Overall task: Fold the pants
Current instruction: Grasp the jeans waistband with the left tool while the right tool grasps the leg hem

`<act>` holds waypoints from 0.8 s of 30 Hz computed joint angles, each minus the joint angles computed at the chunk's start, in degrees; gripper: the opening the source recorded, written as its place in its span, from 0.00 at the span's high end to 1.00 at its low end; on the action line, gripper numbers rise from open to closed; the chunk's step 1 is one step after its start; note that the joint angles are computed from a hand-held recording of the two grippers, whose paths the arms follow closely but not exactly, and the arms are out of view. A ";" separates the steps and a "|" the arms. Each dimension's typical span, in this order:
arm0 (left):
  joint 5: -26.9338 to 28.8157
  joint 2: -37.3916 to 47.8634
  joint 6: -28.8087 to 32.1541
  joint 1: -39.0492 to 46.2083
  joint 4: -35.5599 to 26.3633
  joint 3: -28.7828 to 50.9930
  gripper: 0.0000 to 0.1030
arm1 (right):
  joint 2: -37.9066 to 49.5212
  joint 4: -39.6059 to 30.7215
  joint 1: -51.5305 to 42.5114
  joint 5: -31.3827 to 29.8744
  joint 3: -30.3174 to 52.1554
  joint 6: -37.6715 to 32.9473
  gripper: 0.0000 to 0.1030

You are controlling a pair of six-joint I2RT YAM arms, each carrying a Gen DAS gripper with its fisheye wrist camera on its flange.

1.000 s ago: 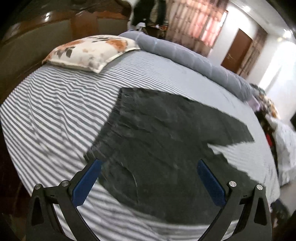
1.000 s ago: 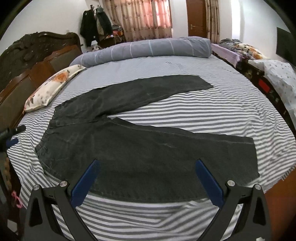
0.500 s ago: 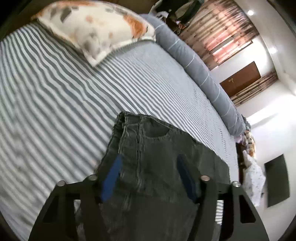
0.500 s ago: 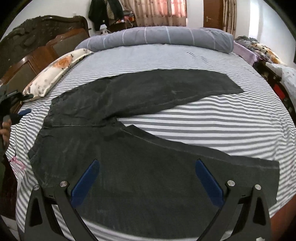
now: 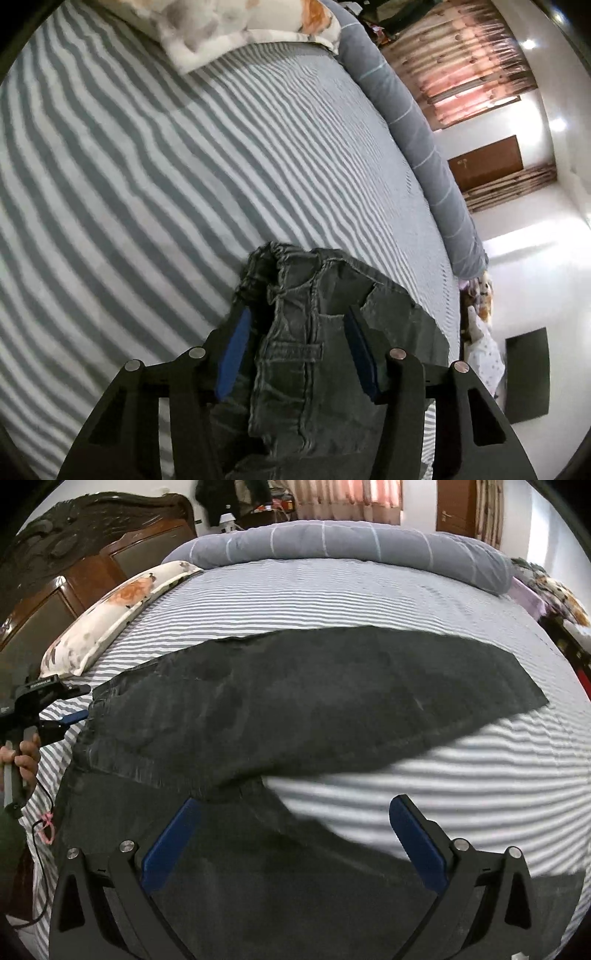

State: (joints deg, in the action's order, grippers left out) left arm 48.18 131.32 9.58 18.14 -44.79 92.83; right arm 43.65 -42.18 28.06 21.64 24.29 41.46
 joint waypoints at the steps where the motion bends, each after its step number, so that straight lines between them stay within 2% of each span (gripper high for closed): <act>1: 0.02 0.88 0.37 -0.33 -0.59 1.17 0.49 | 1.52 1.48 -0.52 0.05 0.27 -1.04 0.00; 7: 1.84 5.53 -0.49 -1.47 -2.49 6.86 0.50 | 7.75 8.76 -4.52 -0.90 1.21 -6.57 0.00; 12: 3.46 6.12 -0.64 -2.42 -1.43 7.91 0.50 | 12.31 14.61 -11.30 -5.44 1.79 -13.72 0.00; 15: 6.80 6.68 1.96 -2.59 -4.20 8.42 0.50 | 16.14 17.46 -15.06 -7.35 3.28 -18.01 0.00; 19: 6.76 6.71 4.21 -2.74 -4.83 7.22 0.50 | 19.44 19.86 -17.80 -8.12 4.98 -22.74 0.00; 24: 6.57 8.64 0.41 -3.51 -3.73 10.23 0.50 | 25.08 24.08 -20.64 -11.18 7.00 -28.54 0.00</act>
State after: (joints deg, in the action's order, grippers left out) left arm 54.75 139.96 9.99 14.63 -48.52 103.06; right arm 68.73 -18.10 7.42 10.46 31.29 12.92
